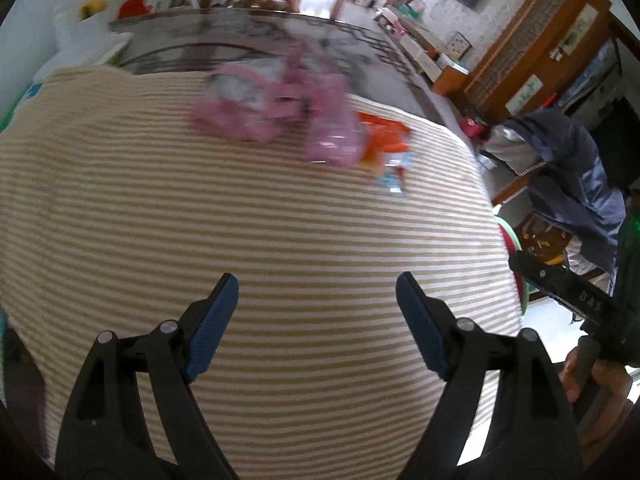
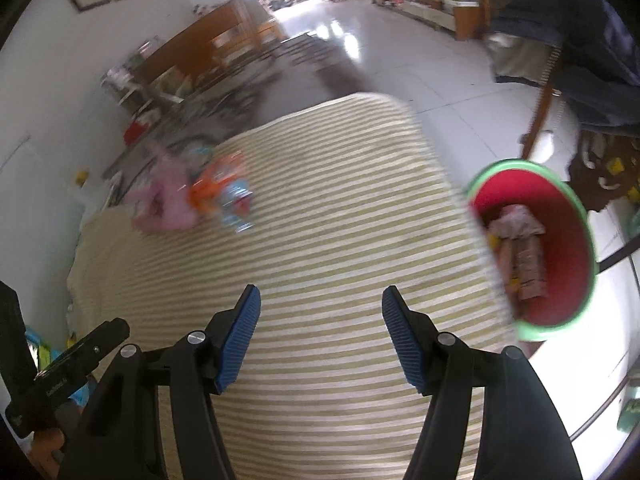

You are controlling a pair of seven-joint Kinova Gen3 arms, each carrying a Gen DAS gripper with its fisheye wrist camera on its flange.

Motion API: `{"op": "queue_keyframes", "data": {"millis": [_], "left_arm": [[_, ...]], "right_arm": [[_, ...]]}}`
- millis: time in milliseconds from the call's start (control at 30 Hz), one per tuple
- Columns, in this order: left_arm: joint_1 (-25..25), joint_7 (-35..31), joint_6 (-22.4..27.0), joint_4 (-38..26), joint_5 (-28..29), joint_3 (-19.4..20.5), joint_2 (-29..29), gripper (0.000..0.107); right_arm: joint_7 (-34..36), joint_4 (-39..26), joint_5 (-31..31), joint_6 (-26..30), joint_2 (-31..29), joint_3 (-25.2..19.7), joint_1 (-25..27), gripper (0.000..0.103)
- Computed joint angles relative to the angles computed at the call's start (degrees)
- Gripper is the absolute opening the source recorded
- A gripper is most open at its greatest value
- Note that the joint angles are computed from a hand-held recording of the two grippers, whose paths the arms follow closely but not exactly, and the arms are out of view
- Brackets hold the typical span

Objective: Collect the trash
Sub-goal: 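Return both tools to the table toward the pink snack bags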

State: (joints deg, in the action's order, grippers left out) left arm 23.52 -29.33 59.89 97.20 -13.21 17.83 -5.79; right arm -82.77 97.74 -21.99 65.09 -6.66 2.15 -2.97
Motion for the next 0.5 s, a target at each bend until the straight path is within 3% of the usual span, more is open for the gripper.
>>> {"op": "queue_keyframes", "data": {"millis": [233, 400, 500], "left_arm": [[-5.1, -8.3, 0.4, 6.6, 4.7, -4.2, -9.2, 0.078], [-8.6, -11.5, -0.1, 9.8, 8.5, -5.6, -12.6, 0.078], [-11.1, -11.9, -0.5, 10.5, 10.1, -5.3, -12.8, 0.078]], "right_arm": [[-6.8, -0.7, 1.4, -3.7, 1.4, -6.5, -6.8, 0.062], [-9.7, -7.9, 7.2, -5.6, 6.8, -9.4, -11.6, 0.061], [-11.4, -14.9, 12.0, -5.8, 13.2, -10.1, -14.3, 0.062]]}}
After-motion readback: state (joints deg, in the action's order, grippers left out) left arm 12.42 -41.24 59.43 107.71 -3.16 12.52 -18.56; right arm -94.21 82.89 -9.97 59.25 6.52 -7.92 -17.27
